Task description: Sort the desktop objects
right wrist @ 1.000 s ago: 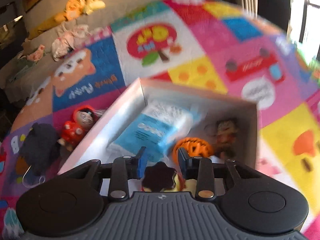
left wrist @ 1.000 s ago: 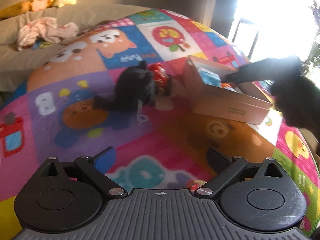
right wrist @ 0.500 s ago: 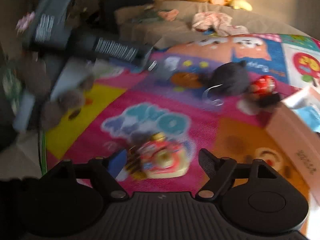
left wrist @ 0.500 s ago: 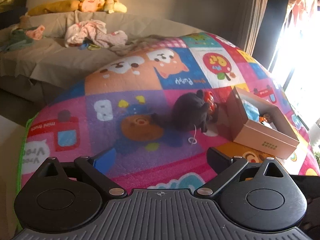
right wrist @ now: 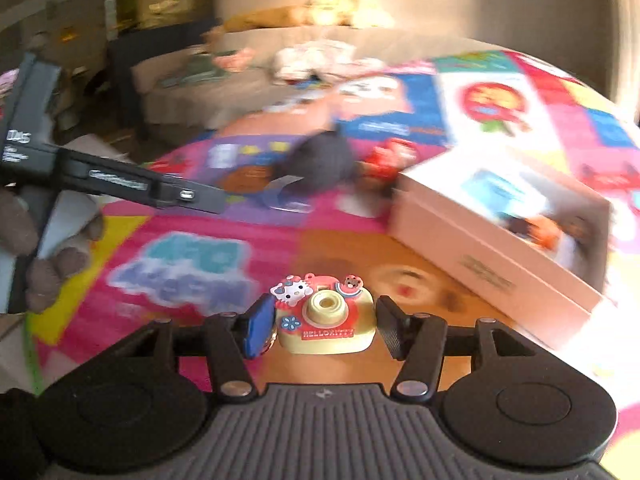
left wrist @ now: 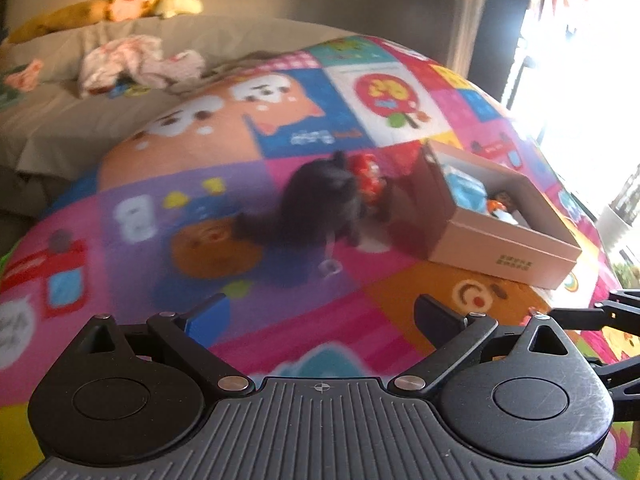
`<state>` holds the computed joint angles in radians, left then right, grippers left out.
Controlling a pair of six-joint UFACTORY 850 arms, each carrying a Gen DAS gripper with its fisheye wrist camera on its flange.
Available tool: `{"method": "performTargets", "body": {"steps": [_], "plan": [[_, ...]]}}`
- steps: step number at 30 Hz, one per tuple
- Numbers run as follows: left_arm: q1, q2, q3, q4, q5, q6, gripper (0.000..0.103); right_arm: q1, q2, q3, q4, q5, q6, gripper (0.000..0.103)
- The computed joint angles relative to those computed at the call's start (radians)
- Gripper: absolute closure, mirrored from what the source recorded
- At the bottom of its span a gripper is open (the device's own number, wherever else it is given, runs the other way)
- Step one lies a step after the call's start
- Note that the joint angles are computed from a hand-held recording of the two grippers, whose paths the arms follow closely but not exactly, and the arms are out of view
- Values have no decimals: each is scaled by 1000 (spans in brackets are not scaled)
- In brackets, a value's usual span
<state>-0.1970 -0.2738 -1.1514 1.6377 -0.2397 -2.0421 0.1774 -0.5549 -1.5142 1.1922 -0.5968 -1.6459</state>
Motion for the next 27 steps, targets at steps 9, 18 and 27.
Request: {"method": "performTargets", "body": {"steps": [9, 18, 27], "plan": [[30, -285, -365, -371, -76, 436, 2, -45, 23, 58, 64, 44, 14, 36], [74, -355, -464, -833, -58, 890, 29, -74, 71, 131, 212, 64, -111, 27], [-27, -177, -259, -314, -231, 843, 30, -85, 70, 144, 262, 33, -117, 21]]}}
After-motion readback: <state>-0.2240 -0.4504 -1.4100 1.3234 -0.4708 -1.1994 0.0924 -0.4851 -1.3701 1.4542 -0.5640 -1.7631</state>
